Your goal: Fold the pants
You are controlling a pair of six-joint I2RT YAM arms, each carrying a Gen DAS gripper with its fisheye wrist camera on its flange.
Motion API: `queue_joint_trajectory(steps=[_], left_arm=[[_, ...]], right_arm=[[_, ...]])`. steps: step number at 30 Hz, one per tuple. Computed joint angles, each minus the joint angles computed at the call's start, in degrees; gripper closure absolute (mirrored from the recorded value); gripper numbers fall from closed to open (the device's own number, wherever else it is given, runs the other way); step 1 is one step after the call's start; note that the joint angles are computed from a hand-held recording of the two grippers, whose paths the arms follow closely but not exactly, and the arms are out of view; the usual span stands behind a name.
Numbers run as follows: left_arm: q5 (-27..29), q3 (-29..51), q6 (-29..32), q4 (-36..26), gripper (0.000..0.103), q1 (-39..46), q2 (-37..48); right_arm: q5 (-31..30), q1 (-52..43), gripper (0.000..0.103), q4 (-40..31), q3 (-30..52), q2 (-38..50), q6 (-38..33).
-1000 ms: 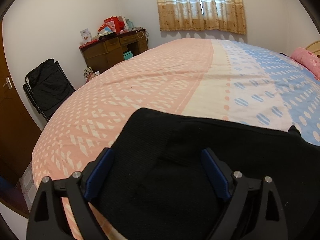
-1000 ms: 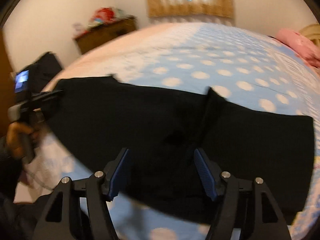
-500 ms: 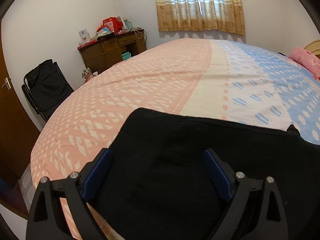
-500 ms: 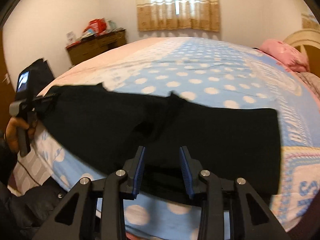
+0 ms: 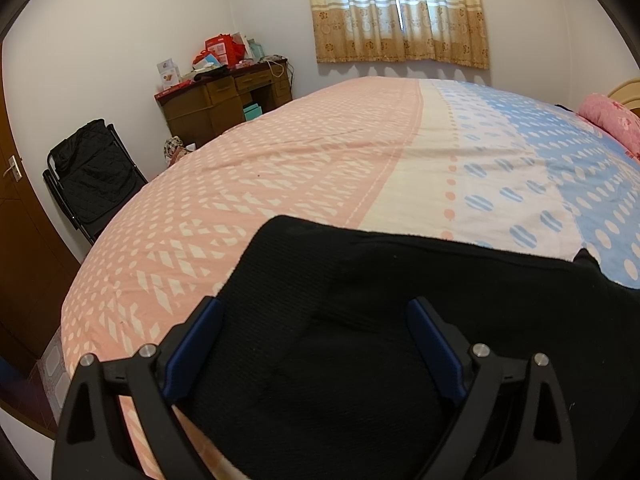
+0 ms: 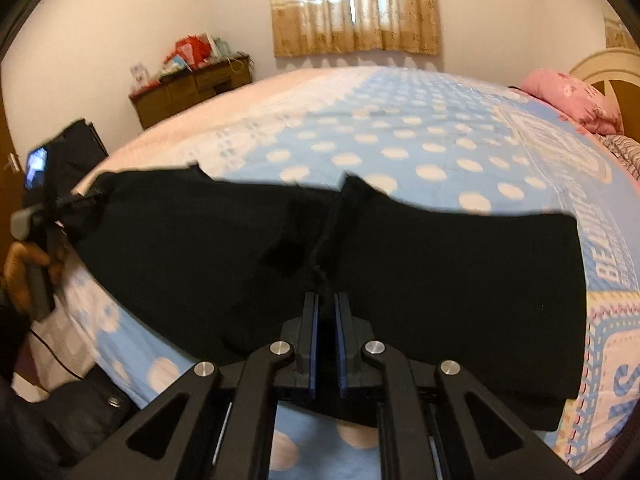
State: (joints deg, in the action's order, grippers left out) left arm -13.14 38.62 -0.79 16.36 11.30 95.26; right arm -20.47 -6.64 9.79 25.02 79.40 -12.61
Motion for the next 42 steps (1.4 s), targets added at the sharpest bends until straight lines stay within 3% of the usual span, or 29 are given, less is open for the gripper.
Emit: queue_joint_trajectory(steps=[6, 11, 13, 17, 21, 24, 27, 30, 33, 37, 42], left_arm=[[0.0, 0.0, 0.0, 0.1, 0.007, 0.0, 0.0], [-0.1, 0.0, 0.0, 0.0, 0.007, -0.1, 0.1], [-0.2, 0.0, 0.1, 0.0, 0.006, -0.1, 0.1], [-0.1, -0.1, -0.1, -0.1, 0.006, -0.2, -0.2], [1.7, -0.5, -0.7, -1.6, 0.006, 0.0, -2.0], [4.2, -1.6, -2.0, -3.6, 0.006, -1.8, -5.9], [5.3, -2.3, -1.1, -4.2, 0.006, -5.8, -9.2], [4.9, -2.7, 0.3, -4.5, 0.006, -11.2, -11.4], [5.5, -1.9, 0.4, -5.3, 0.006, -15.1, -11.0], [6.4, 0.4, -0.2, -7.1, 0.006, -20.4, -9.1], [4.8, 0.7, -0.9, -7.6, 0.006, -26.6, -9.2]], right_arm=[[1.2, 6.6, 0.096, -6.9, 0.6, -7.8, -0.9], [5.7, 11.9, 0.095, 0.6, -0.3, 3.3, 0.0], [7.3, 12.9, 0.093, 7.5, -2.4, 5.9, -0.4], [7.3, 13.2, 0.089, 0.6, -0.6, 2.2, -3.5], [-5.7, 2.3, 0.08, -7.2, -1.5, -11.4, -4.7], [-12.8, -11.1, 0.079, -7.2, -1.7, -16.6, -3.7], [-11.2, -21.5, 0.079, -9.8, 3.0, -11.2, -4.9], [-16.3, -33.7, 0.079, -11.9, 6.5, -6.2, -2.8], [-17.0, -40.7, 0.079, -11.8, 6.8, -4.9, -2.6], [-18.8, -40.7, 0.079, -13.1, 6.2, -3.7, -5.3], [-16.5, -29.7, 0.079, -4.5, 2.8, -0.4, -2.2]])
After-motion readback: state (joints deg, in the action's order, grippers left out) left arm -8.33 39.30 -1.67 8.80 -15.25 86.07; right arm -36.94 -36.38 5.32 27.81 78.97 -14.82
